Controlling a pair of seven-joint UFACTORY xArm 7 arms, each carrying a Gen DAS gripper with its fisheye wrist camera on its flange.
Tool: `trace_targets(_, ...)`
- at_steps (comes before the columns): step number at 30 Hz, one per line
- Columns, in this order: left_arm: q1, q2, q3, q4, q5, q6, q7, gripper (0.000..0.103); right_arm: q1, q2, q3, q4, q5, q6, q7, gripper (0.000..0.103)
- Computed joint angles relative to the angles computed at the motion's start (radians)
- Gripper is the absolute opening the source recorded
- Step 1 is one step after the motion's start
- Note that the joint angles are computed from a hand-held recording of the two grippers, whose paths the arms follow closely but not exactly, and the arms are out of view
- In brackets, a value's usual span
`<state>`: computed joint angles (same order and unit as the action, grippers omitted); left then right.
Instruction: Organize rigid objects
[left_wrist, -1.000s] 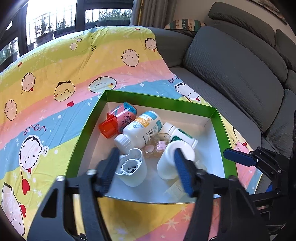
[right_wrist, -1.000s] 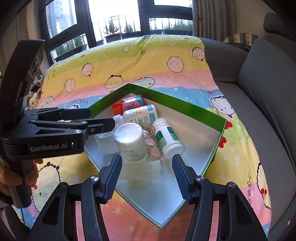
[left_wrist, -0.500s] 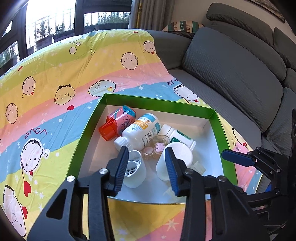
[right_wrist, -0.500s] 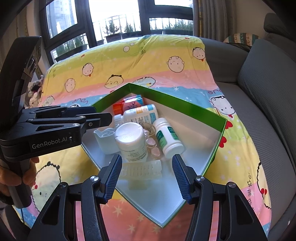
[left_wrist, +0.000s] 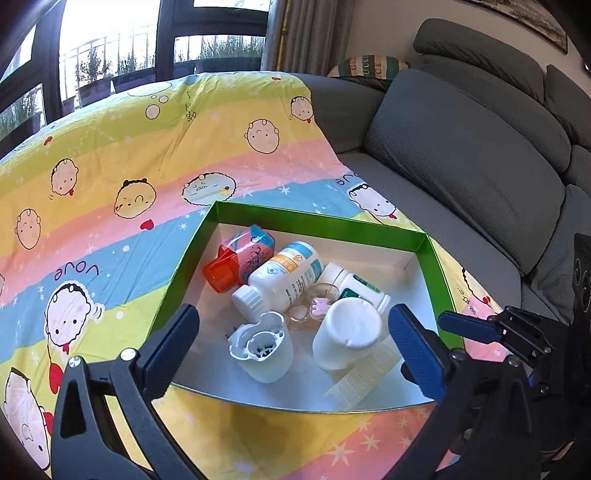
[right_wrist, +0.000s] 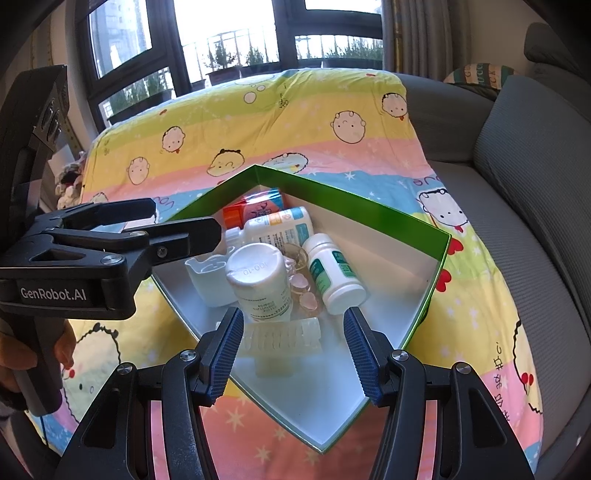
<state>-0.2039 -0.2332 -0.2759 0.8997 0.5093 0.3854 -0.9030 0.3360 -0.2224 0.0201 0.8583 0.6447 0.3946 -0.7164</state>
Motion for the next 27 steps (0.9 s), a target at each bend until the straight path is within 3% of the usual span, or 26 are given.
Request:
trace_targets(11,0.001,-0.005,-0.002,0.001,0.005,0.013,0.000,0.102,-0.002,-0.001,0.003,0.001,-0.006,0.001,0.001,0.059)
trace_targets(17,0.014,-0.006,-0.021,0.009,0.065,0.033,-0.036,0.100,-0.001,0.000,0.002,0.002,-0.004,0.001,0.001,0.059)
trace_targets(19,0.015,-0.005,-0.025,0.014,0.086,0.041,-0.048,0.085,-0.003,0.000,0.003,0.002,-0.009,-0.001,0.006,0.059)
trace_targets(21,0.006,0.008,-0.022,0.029,0.085,0.064,-0.036,0.046,-0.005,0.001,0.005,0.007,-0.014,-0.002,0.018,0.059)
trace_targets(23,-0.005,0.019,-0.013,0.038,0.078,0.075,-0.024,0.028,-0.010,0.004,0.013,0.011,-0.031,-0.006,0.043,0.059)
trace_targets(26,-0.010,0.020,-0.010,0.036,0.097,0.071,-0.035,0.028,-0.011,0.012,0.020,0.021,-0.053,-0.011,0.072,0.059)
trace_targets(27,-0.012,0.020,-0.008,0.036,0.101,0.070,-0.035,0.032,-0.011,0.016,0.021,0.025,-0.059,-0.013,0.077,0.059)
